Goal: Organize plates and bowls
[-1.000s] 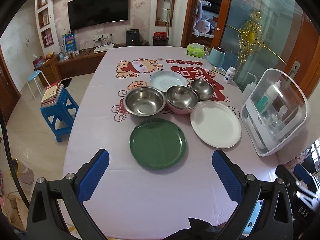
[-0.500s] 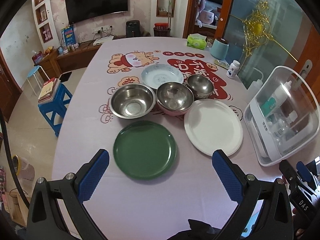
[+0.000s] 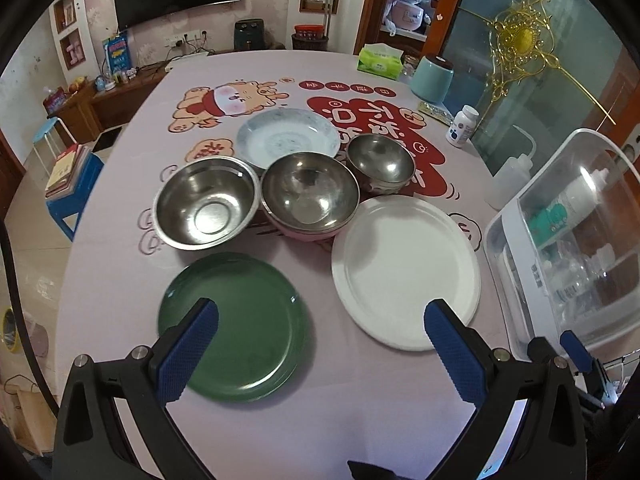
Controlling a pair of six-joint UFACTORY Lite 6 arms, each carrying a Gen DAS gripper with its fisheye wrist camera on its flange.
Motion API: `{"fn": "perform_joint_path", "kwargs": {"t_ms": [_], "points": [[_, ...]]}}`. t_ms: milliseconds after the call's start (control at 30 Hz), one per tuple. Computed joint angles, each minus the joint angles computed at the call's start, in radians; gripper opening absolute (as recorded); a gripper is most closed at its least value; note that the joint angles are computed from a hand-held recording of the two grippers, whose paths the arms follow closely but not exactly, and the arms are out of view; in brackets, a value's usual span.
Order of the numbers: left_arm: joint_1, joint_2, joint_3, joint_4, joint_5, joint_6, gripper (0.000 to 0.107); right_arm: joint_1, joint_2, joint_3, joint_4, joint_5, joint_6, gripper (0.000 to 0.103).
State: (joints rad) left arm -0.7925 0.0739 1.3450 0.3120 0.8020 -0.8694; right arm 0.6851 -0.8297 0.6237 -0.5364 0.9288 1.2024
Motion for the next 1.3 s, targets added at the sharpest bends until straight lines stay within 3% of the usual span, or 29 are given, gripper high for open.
{"fn": "perform_joint_path", "kwargs": {"t_ms": [233,467,633,833,967,1033,1300], "points": [[0.008,0.169,0.060,0.107,-0.042,-0.069,0.102,-0.113,0.053,-0.087,0.029,-0.191,-0.048,0.101],[0.046,0.334,0.150,0.064,-0.107,-0.026,0.102,-0.245,0.143,-0.159,0.071,-0.399,-0.112,0.101],[0.065,0.463,0.265,0.008,-0.101,0.038,0.102,-0.319,0.232,-0.184,0.089,-0.504,-0.114,0.100],[0.085,0.614,0.405,-0.088,-0.075,0.124,0.097,-0.384,0.367,-0.181,0.106,-0.598,-0.132,0.092],[0.098,0.692,0.484,-0.140,-0.050,0.165,0.091,-0.418,0.435,-0.175,0.095,-0.638,-0.132,0.088],[0.104,0.727,0.518,-0.154,-0.039,0.177,0.089,-0.438,0.472,-0.173,0.108,-0.661,-0.154,0.082],[0.146,0.833,0.629,-0.265,0.000,0.235,0.065,-0.467,0.548,-0.164,0.040,-0.709,-0.111,0.066]]}}
